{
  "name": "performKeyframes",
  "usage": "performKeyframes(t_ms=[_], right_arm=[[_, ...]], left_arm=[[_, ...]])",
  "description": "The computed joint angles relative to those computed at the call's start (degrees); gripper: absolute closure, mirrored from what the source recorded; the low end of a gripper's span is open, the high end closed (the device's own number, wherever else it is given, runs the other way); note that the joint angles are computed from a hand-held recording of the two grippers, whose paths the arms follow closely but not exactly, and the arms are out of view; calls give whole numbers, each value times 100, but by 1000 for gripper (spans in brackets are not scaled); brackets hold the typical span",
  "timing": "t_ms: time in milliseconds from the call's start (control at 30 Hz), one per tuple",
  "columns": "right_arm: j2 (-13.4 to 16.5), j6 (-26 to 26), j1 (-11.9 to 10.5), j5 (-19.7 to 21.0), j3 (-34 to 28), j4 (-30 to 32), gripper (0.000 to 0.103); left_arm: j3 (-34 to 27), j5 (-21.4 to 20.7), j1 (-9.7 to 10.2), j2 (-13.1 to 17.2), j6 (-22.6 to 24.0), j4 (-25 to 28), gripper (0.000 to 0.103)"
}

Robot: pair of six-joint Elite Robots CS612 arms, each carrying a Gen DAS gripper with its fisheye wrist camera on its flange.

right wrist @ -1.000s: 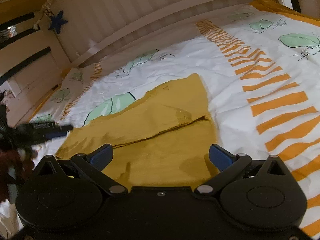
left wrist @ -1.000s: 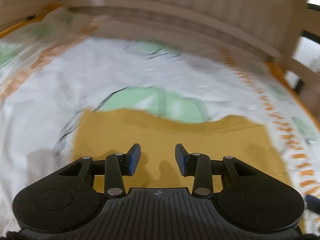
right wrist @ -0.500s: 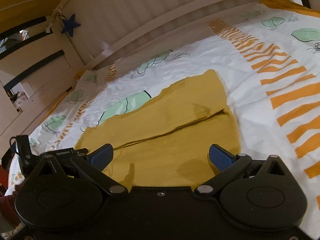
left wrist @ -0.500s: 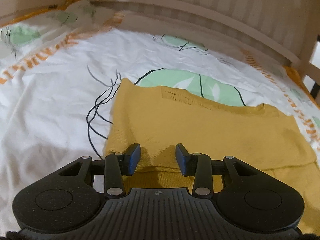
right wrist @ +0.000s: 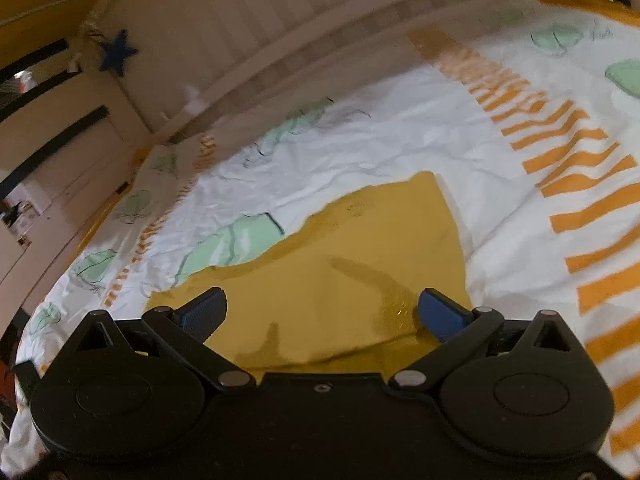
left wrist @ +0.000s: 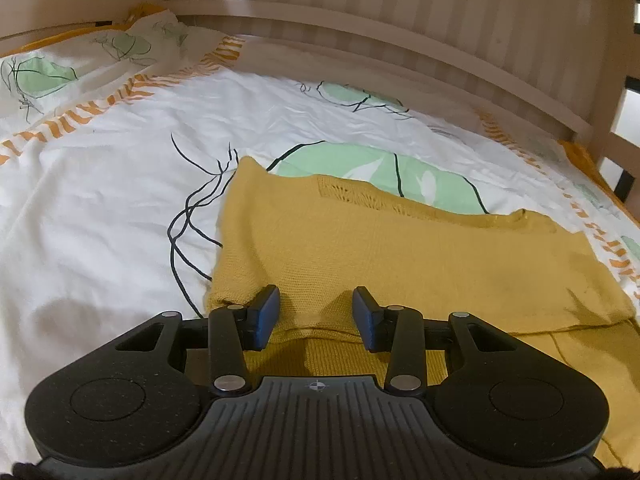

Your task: Fold small clothes

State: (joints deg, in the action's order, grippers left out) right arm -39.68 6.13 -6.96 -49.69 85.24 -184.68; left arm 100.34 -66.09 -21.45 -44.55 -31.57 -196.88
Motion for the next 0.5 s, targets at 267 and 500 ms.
performKeyframes(t_ms=[267,500], right_arm=[[312,654,-67,479,-524,871,5],[175,41,11,582,-504,900,68]], left_arm=[[-4,-27,9,25,-35,-71,64],[-10,-50,18,32,-45,-91,64]])
